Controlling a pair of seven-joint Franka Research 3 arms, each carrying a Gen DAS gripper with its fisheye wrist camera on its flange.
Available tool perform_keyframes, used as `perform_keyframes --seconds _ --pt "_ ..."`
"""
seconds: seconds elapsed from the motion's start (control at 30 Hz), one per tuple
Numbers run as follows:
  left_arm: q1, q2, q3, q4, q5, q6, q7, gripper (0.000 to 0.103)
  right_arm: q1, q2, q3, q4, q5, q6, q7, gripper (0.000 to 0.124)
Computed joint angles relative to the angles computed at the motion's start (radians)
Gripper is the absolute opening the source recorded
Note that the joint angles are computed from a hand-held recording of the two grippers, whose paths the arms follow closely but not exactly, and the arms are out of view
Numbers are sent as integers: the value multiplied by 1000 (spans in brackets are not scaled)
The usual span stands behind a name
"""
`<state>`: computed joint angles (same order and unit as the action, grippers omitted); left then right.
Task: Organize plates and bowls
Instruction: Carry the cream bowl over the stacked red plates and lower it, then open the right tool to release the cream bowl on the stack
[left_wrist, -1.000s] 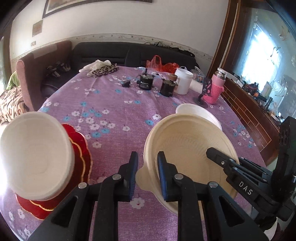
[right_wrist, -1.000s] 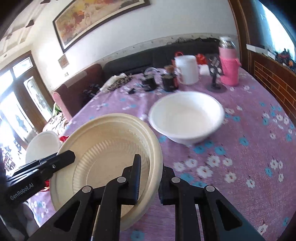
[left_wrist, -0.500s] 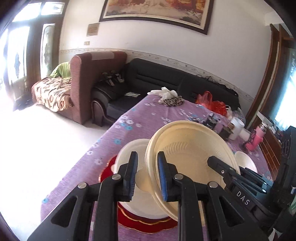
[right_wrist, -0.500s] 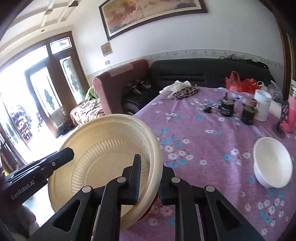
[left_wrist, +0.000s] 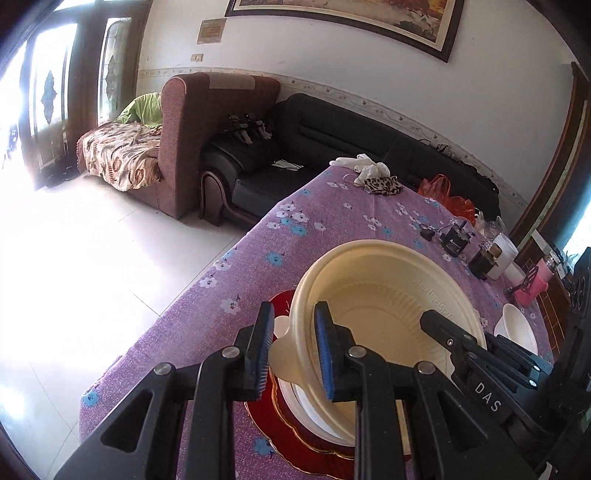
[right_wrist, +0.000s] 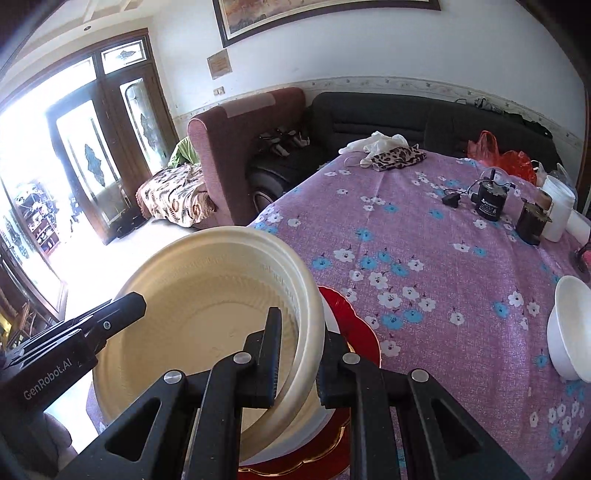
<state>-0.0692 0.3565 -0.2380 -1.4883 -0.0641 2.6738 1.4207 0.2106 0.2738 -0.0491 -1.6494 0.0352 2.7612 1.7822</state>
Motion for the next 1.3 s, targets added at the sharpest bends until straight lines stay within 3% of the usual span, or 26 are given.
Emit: perform_keyframes --seconds 0.67,1.2,1.3 --pt "-54 -40 56 -68 206 73 -145 21 17 18 -17 6 -63 -8 53 19" --pt "-43 -57 52 -90 222 99 -171 22 21 12 -21 -11 -70 13 71 19" --pt "-37 -65 49 -97 207 109 -172 33 18 9 -18 -16 -60 20 71 23"
